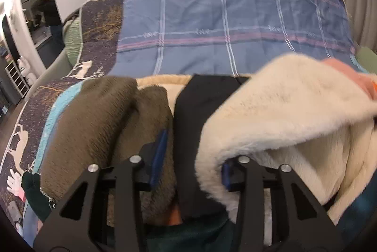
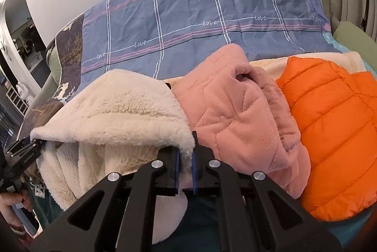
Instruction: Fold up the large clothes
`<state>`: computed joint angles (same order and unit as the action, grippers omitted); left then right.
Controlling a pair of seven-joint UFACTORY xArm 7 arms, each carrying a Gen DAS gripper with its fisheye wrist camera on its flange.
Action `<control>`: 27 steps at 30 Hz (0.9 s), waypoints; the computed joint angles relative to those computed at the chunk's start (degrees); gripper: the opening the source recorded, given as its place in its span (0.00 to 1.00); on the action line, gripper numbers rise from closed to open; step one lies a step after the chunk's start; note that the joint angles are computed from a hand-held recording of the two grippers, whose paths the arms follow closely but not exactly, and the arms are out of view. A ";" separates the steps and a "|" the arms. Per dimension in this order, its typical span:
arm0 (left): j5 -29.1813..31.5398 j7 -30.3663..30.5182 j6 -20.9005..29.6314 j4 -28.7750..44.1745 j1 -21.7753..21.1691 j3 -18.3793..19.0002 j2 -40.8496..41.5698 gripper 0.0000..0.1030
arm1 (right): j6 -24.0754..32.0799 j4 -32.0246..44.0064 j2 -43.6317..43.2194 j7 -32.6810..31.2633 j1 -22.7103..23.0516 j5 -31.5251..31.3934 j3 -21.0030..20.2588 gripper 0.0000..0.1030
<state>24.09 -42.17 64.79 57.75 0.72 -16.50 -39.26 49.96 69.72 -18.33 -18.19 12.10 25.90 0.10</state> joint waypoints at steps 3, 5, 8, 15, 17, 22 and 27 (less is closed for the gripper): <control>-1.55 2.72 -2.56 -3.31 -2.62 1.10 -2.47 0.39 | 2.53 -0.72 -1.60 -3.58 0.24 0.02 -1.20 0.15; -4.72 4.94 -5.32 -6.48 -5.35 3.56 -7.20 0.52 | 5.07 -1.17 -3.03 -6.36 0.03 0.02 -2.33 0.40; -11.61 7.92 -11.65 -9.87 -8.58 8.06 -13.58 0.69 | 9.65 0.25 -4.20 -12.97 0.72 4.87 -5.98 0.52; -14.26 6.94 -17.52 -0.73 -0.55 6.45 -0.75 0.74 | 18.35 20.69 11.39 -3.89 -0.59 12.19 -3.10 0.73; -16.47 7.62 -16.12 1.47 -1.44 7.63 4.65 0.76 | 19.64 23.87 15.38 -1.13 -1.01 8.06 -0.16 0.74; -22.11 9.59 -17.42 -1.93 -4.30 11.18 10.60 0.76 | 21.42 24.18 20.72 -1.56 -3.33 10.55 3.30 0.79; -28.38 14.30 -27.17 -8.62 -7.46 14.18 6.60 0.27 | 20.49 20.64 17.98 -7.78 -5.39 19.11 3.31 0.13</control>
